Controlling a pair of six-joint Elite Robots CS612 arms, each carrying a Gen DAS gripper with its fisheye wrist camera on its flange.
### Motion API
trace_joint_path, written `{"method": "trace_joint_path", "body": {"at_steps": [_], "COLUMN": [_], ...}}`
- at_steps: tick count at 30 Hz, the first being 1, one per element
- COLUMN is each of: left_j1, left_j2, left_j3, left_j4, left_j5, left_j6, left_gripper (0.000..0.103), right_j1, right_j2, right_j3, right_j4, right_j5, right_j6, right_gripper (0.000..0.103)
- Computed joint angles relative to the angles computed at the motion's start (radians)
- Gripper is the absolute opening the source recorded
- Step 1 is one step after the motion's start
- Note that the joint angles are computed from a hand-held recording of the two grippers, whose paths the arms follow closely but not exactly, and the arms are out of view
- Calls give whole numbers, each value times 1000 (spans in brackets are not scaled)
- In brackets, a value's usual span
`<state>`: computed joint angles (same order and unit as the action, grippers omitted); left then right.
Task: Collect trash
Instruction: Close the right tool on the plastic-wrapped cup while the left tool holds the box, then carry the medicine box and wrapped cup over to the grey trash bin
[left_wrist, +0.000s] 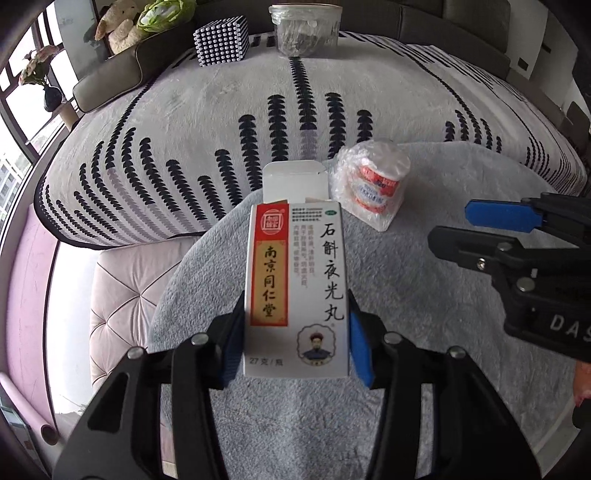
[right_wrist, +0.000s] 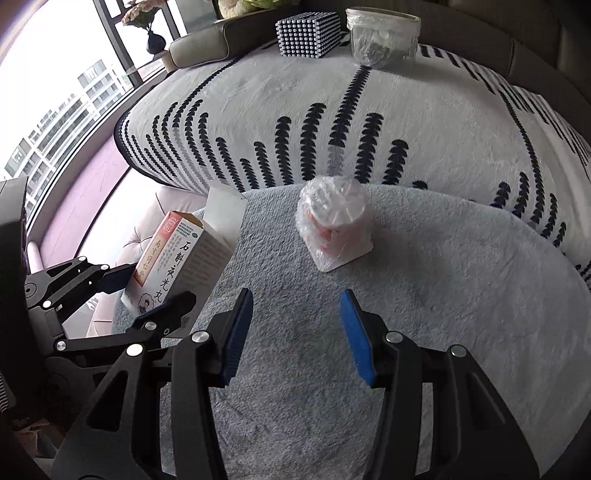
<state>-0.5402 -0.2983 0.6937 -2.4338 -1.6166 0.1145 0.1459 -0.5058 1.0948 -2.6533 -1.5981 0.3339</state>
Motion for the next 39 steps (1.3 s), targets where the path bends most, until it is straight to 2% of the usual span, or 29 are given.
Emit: {"method": "trace_joint_path", "body": {"at_steps": [8, 12, 15, 21, 23, 24, 30, 39], "left_j1": [-15, -20, -22, -26, -27, -27, -27, -33], "left_j2": [82, 120, 149, 194, 198, 199, 169, 68], "left_j3": [-143, -211, -262, -340, -345, -347, -292, -124], "left_j4": [31, 52, 69, 105, 109, 112, 93, 24], "left_j5": [45, 66, 78, 98, 104, 108, 116, 122], "left_j6": [-84, -104, -111, -117, -118, -120, -137, -161], "left_gripper": [49, 49, 49, 49, 49, 49, 49, 49], "right_j1": [-34, -42, -45, -49, -51, -50, -49, -46], "right_j2": [67, 98, 119, 158, 165, 168, 151, 88], "right_j3": [-87, -122, -148, -203, -216, -221, -199, -117], "right_j4": [-25, -41, -39, -11, 3, 11, 1, -20], "right_j5": [7, 8, 15, 35, 48, 48, 50, 67], "right_j6": [-84, -113, -137, -155, -167, -174, -189, -193], "right_gripper": [49, 63, 65, 64, 50, 47, 45, 45]}}
